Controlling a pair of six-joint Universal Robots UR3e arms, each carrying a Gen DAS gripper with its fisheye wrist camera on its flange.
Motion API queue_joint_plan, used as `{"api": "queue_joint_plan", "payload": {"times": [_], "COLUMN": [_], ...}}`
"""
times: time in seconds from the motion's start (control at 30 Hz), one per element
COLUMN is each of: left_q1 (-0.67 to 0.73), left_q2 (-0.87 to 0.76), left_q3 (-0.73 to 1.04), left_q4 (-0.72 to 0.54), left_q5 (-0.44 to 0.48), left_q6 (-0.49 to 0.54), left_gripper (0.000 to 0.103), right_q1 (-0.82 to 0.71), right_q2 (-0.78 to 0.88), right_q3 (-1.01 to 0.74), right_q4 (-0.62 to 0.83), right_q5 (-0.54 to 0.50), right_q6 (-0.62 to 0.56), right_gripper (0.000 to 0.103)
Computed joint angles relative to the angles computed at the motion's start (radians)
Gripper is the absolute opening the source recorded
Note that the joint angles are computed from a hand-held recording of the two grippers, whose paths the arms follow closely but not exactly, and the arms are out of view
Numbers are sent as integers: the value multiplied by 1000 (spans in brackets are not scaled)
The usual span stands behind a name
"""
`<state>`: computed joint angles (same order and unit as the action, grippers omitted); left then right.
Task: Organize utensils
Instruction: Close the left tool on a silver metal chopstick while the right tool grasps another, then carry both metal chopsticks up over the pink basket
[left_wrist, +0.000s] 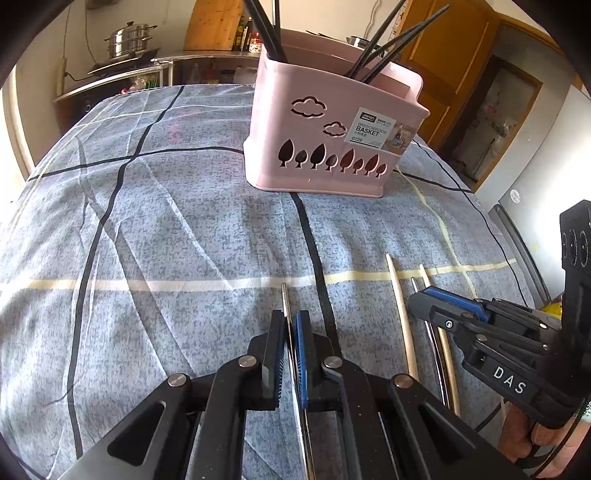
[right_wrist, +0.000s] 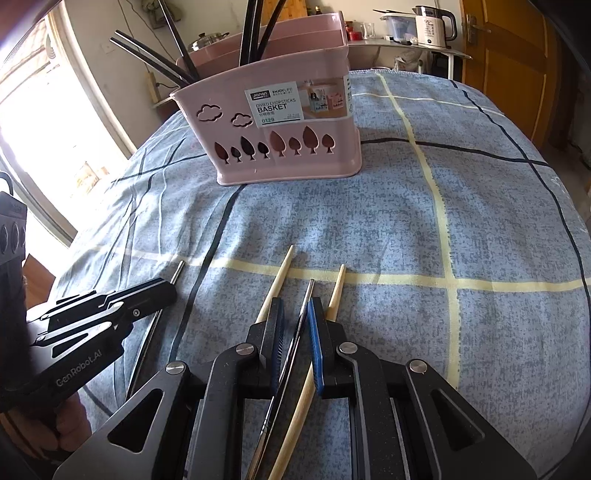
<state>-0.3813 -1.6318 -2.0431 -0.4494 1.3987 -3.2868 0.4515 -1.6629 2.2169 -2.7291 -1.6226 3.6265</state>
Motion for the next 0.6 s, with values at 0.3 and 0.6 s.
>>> {"api": "queue_joint_plan", "payload": {"times": [0.3,0.6], "left_q1": [-38,-24], "left_q2": [-81,-73], "left_q3": [121,116], "left_q4": [-61,-69], "left_q5": [42,25], "left_q6": [15,7], "left_gripper": [5,4], "right_q1": [43,32], "right_q2": [60,75], "right_q3": [-104,-111], "right_q4": [98,69], "right_q5": [-67,7], "right_q6": [18,5], "right_gripper": [6,4]}}
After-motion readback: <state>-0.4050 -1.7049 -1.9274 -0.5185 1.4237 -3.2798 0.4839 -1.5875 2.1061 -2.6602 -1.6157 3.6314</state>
